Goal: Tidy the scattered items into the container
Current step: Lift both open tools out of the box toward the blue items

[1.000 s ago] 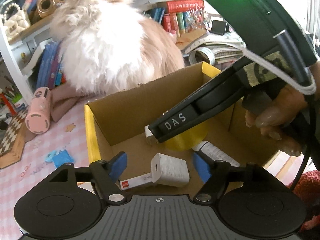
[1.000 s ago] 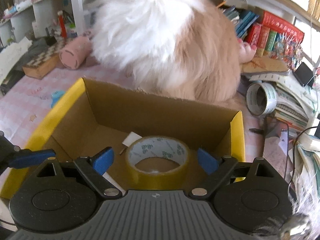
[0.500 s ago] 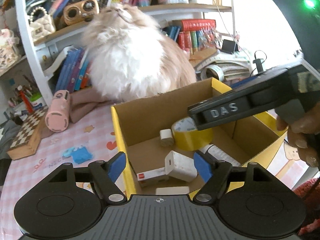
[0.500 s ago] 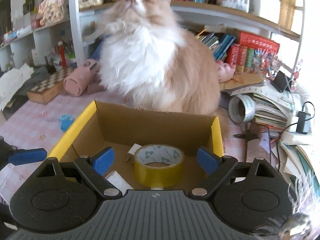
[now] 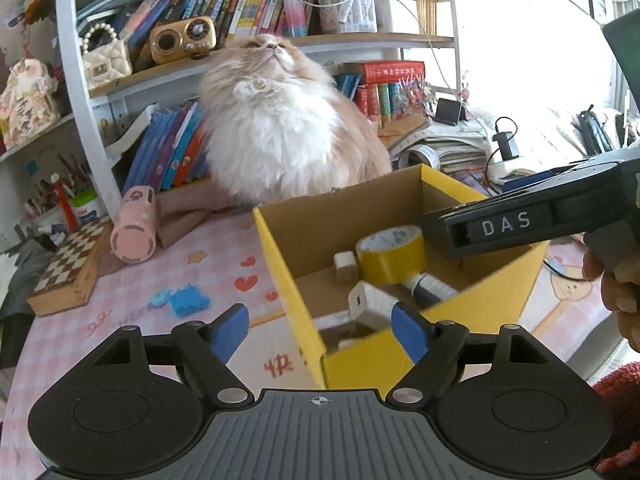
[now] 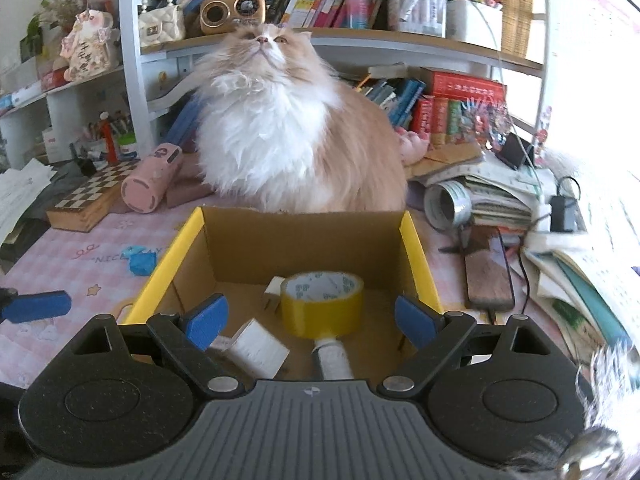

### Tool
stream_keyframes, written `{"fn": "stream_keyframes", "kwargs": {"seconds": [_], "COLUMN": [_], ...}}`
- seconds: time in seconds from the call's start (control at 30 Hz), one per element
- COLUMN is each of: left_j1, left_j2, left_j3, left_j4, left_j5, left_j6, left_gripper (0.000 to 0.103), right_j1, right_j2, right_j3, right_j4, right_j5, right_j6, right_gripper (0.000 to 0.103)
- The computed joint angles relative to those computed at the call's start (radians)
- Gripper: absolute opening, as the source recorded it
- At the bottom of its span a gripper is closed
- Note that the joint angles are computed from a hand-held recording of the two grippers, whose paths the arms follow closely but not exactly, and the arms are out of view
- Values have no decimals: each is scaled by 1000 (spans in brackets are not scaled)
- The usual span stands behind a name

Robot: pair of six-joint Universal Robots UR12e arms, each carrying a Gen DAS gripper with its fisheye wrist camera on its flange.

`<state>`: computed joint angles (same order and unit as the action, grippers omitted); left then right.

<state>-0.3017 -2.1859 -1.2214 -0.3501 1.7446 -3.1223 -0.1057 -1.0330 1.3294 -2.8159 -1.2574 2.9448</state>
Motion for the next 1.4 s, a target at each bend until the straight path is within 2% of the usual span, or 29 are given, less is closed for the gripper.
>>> {"fn": "stream_keyframes", "kwargs": {"seconds": [0.23, 0.6, 1.0, 1.4], "left_j1": [25, 64, 89, 106], "left_j2": [85, 191, 265, 295], "left_j3": [-133, -293, -394, -438], "left_j4": [36, 35, -7, 27], "left_j5": [-54, -117, -115, -88], "left_j6": [-30, -41, -62, -100], "left_gripper": [81, 81, 81, 81], "right_j1": [30, 81, 120, 143], "right_j2": [-74, -162, -201, -206], "right_j3": [117, 254, 313, 315], "right_j4": [-41, -29, 29, 21], "right_j5": [-70, -153, -145, -115], "right_j6": [13, 50, 62, 17], "right_gripper": [91, 91, 91, 91]}}
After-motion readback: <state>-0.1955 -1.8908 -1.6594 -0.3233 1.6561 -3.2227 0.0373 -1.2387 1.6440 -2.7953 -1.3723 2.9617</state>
